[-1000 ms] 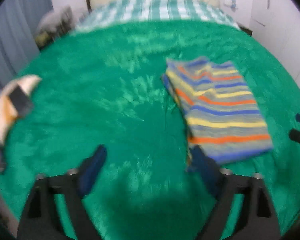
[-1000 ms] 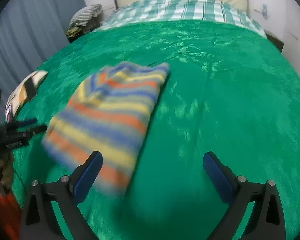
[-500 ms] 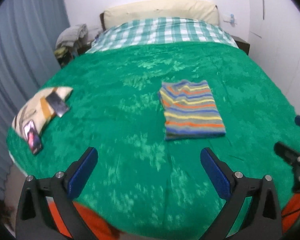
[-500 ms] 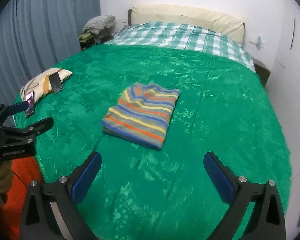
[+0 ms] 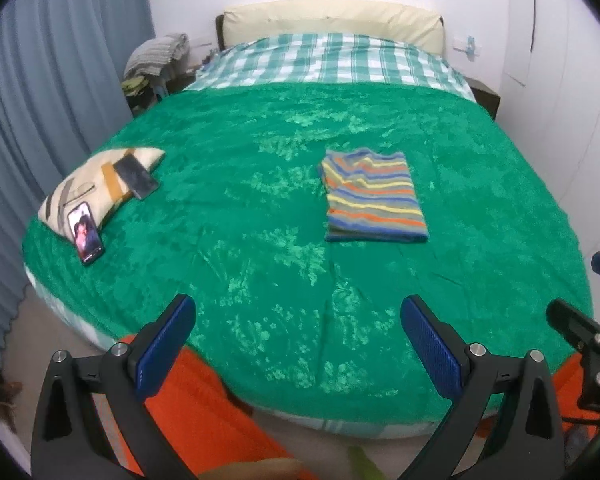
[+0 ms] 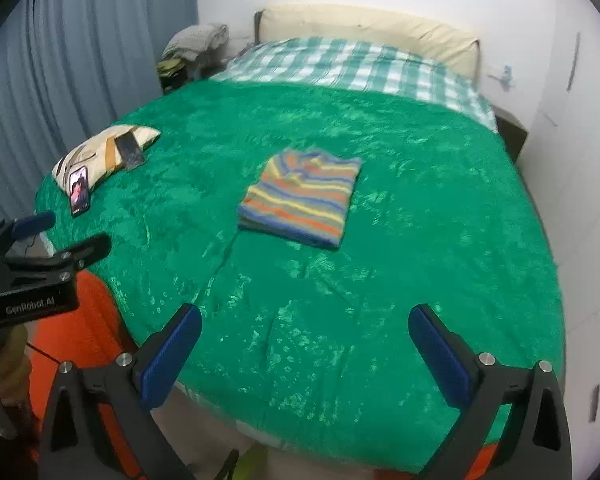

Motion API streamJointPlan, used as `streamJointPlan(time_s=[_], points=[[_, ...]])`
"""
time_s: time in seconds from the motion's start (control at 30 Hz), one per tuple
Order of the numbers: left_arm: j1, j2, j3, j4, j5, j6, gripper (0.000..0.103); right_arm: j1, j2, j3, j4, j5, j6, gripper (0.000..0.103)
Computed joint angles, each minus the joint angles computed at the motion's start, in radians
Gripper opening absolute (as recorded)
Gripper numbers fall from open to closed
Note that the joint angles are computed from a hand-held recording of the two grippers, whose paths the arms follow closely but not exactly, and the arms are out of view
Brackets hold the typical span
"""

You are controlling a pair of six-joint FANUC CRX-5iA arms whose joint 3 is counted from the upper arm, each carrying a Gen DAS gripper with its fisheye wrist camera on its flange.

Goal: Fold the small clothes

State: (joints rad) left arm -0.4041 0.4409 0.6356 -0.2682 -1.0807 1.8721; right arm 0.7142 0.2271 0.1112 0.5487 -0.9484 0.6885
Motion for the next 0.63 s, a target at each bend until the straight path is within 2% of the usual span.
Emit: streamJointPlan(time_s=[0.27, 0.63], points=[[-0.012, -0.026, -0.029, -0.014, 0.032, 0.004, 0.103, 0.017, -0.010, -0.020, 0.068, -0.025, -0.061, 0.102], [-0.027, -0.003, 0.004, -0.042, 0.001, 0.017, 0.103, 0.007, -0.008, -0.025, 0.055, -0.017, -0.064, 0.102]])
